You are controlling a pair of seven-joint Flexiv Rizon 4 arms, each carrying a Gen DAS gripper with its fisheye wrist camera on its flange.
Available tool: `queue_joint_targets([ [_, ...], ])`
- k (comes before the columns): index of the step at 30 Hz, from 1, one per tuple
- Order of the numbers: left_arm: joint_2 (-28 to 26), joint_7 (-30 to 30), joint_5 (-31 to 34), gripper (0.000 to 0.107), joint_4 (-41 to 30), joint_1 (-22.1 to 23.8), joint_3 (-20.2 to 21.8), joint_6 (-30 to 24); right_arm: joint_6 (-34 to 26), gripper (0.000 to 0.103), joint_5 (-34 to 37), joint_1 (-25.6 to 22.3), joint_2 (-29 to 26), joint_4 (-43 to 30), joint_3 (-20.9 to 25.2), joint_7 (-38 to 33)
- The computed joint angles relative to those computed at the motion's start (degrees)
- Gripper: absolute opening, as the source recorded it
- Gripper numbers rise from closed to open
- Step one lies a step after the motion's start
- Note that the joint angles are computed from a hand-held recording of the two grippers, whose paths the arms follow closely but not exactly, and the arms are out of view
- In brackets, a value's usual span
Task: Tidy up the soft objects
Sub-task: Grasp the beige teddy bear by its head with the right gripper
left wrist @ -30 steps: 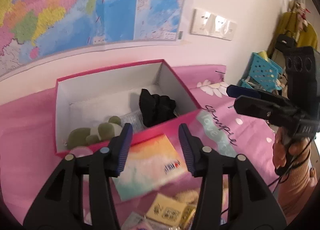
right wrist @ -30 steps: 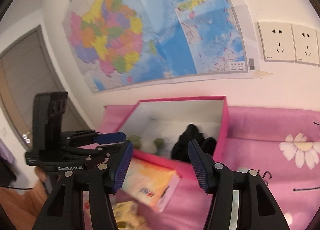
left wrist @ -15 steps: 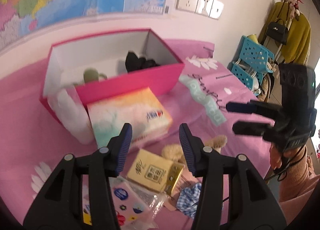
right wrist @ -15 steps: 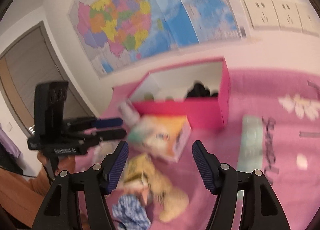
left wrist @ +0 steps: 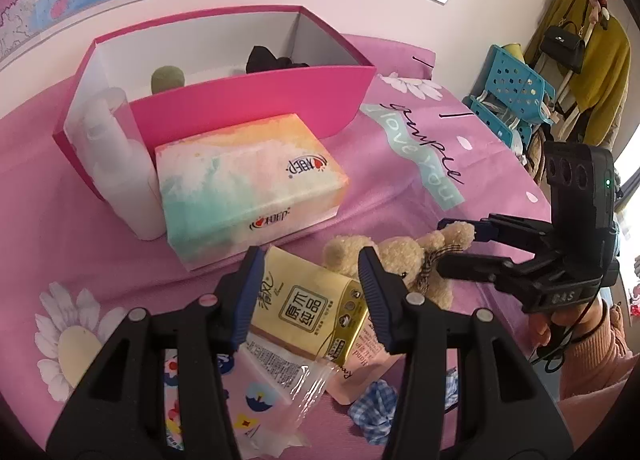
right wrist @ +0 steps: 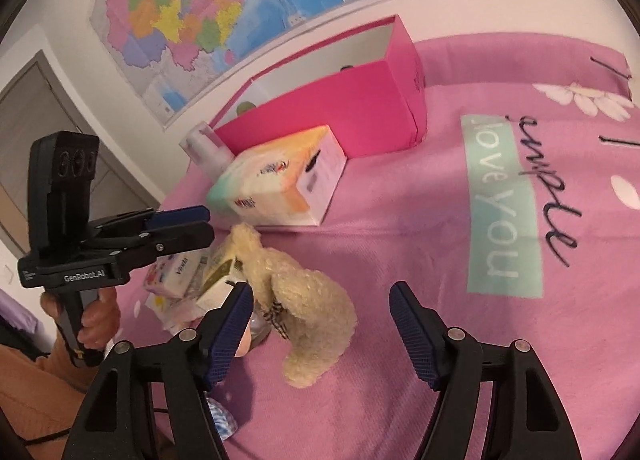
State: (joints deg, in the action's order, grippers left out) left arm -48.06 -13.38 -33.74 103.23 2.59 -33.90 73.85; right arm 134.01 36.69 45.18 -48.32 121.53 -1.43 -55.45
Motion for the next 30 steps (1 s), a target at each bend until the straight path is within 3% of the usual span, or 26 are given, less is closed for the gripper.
queue_joint_targets([
  [1,-0.1,0.1,0.1,0.051,-0.1,0.0,0.0,-0.3,1.1,0.062,-0.7,-0.8,-0.4,-0.1,0.8,0.6],
  [3,-0.1,0.0,0.3,0.051,-0.2,-0.4,0.4,-0.7,1.2,0.039,-1.1,-1.4,-0.7,-0.1,1.3,1.0],
  [6,-0.1,0.4,0.7,0.051,-0.4,-0.6,0.7,-1.8,2.3,0.031,-1.5,-2.3,-1.3,-0.1,2.1,2.1],
  [20,0.3,1.7,-0.3,0.051,-3.2,-4.2,4.6,-7.7,6.8,0.025,-1.4,-3.1,0.6,1.6,2.5,-0.1],
  [30,2.0,5.4,-7.2,0.051,-4.2,-3.7,3.8,-11.4,7.6,0.025,-2.0,-4.0,4.5,2.7,2.5,-5.1],
])
